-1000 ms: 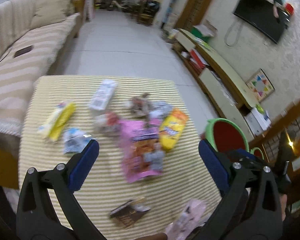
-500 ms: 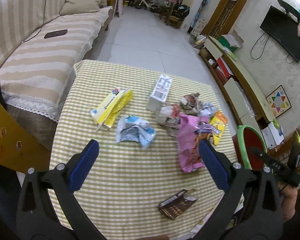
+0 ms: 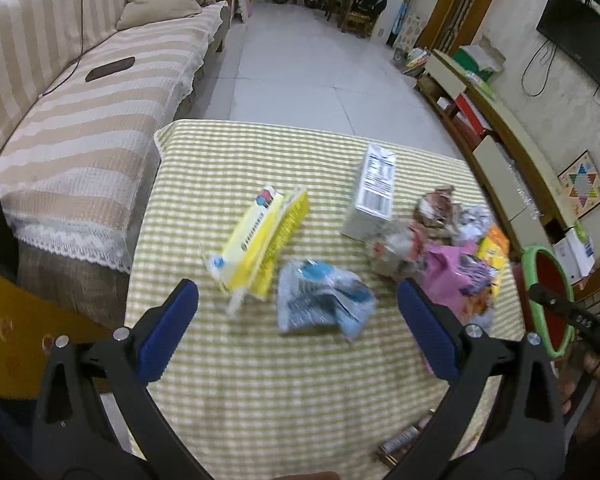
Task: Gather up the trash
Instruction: 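Move both tools back over the table, then grasp the yellow wrapper with the left tool while the right tool grasps the yellow juice carton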
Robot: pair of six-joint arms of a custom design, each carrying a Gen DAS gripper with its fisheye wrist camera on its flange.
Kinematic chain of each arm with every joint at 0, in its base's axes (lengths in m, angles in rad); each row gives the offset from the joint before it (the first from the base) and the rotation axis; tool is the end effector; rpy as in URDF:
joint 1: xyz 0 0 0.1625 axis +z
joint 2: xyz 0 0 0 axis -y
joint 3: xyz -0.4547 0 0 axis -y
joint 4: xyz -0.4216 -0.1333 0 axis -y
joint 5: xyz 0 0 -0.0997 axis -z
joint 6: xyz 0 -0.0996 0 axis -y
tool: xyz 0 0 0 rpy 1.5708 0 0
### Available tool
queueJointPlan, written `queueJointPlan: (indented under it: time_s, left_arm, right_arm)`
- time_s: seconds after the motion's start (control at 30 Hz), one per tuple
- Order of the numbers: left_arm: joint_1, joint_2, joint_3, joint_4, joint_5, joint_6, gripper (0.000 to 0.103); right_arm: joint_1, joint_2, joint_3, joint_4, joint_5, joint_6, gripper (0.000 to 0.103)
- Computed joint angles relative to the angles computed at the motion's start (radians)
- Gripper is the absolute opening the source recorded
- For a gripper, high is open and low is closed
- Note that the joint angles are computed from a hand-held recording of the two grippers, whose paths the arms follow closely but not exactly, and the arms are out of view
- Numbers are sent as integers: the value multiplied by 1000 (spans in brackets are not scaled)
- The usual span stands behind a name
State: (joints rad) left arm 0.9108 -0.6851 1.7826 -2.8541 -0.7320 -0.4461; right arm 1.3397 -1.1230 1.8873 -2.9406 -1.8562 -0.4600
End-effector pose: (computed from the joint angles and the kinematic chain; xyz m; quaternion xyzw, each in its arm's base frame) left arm -0.2375 -0.6442 0.0280 0.0595 0.9082 -0.2851 0.3005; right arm -0.0436 -0.6447 0.2588 0.0658 -0.9435 0.2317 0.2277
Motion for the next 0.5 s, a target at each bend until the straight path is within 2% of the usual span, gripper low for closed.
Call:
queueJointPlan:
  time_s: [0.2,0.5]
  left_arm:
    - [37,49,-81,74,49,64,98]
    - [87,98,-157,111,61,109,97]
  right_arm:
    - [-3,62,-73,30,-26,55,81]
    - [0,147,-169,81,-26,111,81]
